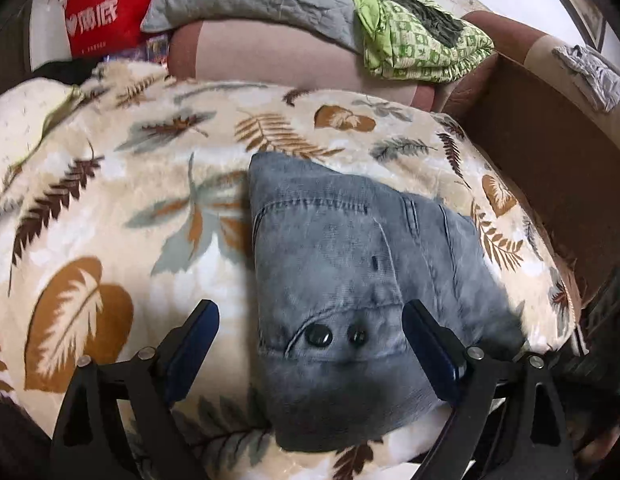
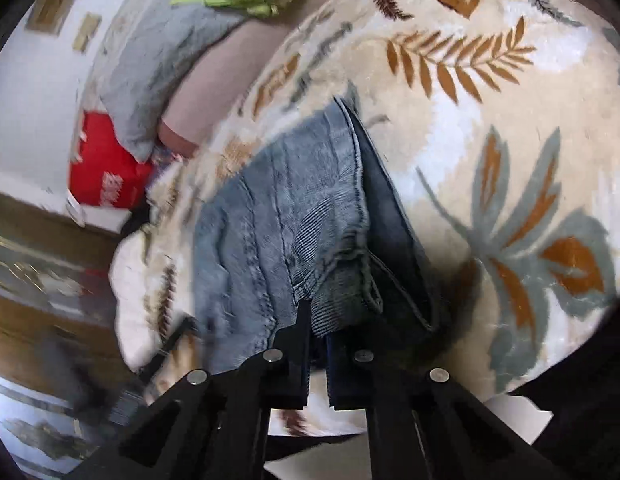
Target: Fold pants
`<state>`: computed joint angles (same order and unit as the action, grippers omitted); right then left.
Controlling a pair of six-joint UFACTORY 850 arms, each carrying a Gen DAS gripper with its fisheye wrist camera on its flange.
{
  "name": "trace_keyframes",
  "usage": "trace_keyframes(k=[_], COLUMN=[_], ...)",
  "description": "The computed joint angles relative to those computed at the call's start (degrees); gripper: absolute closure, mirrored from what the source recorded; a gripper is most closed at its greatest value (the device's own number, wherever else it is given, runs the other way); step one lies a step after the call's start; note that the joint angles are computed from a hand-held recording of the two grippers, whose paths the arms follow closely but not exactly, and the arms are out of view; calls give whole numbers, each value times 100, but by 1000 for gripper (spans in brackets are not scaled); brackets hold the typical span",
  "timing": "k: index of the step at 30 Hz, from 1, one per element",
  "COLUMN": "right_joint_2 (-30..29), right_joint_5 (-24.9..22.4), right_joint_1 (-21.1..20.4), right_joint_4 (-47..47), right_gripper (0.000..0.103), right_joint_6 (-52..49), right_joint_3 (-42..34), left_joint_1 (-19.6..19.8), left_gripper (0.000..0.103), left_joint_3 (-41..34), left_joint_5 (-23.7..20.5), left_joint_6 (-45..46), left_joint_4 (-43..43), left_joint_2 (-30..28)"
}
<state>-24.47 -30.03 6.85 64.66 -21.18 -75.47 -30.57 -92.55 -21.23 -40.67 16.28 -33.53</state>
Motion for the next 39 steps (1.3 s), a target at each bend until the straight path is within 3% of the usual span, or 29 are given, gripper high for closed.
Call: trace_keyframes(k=[3,5,9,13,16,19,20,22,24,26,28,30,31,32,34,36,38,39], right_joint_2=[-167,-163,-63,548,611,224,-38,-380,-470,-420,-409,-457,-520,-614,-926,-1401,-1867,-2073], right_joint_5=[114,73,-292,127,76,-339,-473,-259,-385,-611,-670,-685,-696,-717,-700,-799,-968,-1260], right_joint_1=[54,60,-88,-185,-174,-177,-178,-107,-194,-233,-194,-132,-112,-89,-16,50,66,57], right_joint_4=[-138,-227,-497,-700,201,760,616,-16,205,-54,-734,-1038,-1075,-1120,-1351,-1876,-3066,-3425], right_gripper=[97,95,84,82,82,73,68,67,75,75,75,75,75,71,60,40,38,46], right_joint_6=[-34,-37,182,266,-700,-1326,-1098,-512,-505,-311,70,175,154,117,215,667,1682,2142], right_joint_3=[9,-52,-58,392,246,-118,-317,-428,-360,-446,-705,-1022,-1197,-1398,-1921,-2615,-3042,-3263], left_joint_1=[-131,-132,-111,-80,-84,-71,-65,-45,-12,35,74,98,92,110,187,212,184,174], left_gripper=[9,5,5,5,5,5,4,4,5,6,6,6,6,5,5,5,5,5], left_joint_3=[-492,-321,-367,-250,-237,-192,-173,-170,-99,150,446,320,84,-9,132,45,58,69], left_joint_5=[-808,-564,-592,-447,-409,-366,-346,-325,-273,58,554,344,-48,-204,29,-58,-10,15], left_joint_6=[511,443,600,633,624,707,732,907,1104,1066,339,330,685,994,1313,1550,1485,1472], left_joint_4=[27,57,-20,-115,-98,-208,-251,-475,-768,-977,-335,-271,-593,-883,-1464,-1657,-1516,-1506], left_joint_2=[-498,-452,-471,-419,-425,-403,-394,-397,-319,-78,190,98,-125,-232,-229,-268,-269,-273])
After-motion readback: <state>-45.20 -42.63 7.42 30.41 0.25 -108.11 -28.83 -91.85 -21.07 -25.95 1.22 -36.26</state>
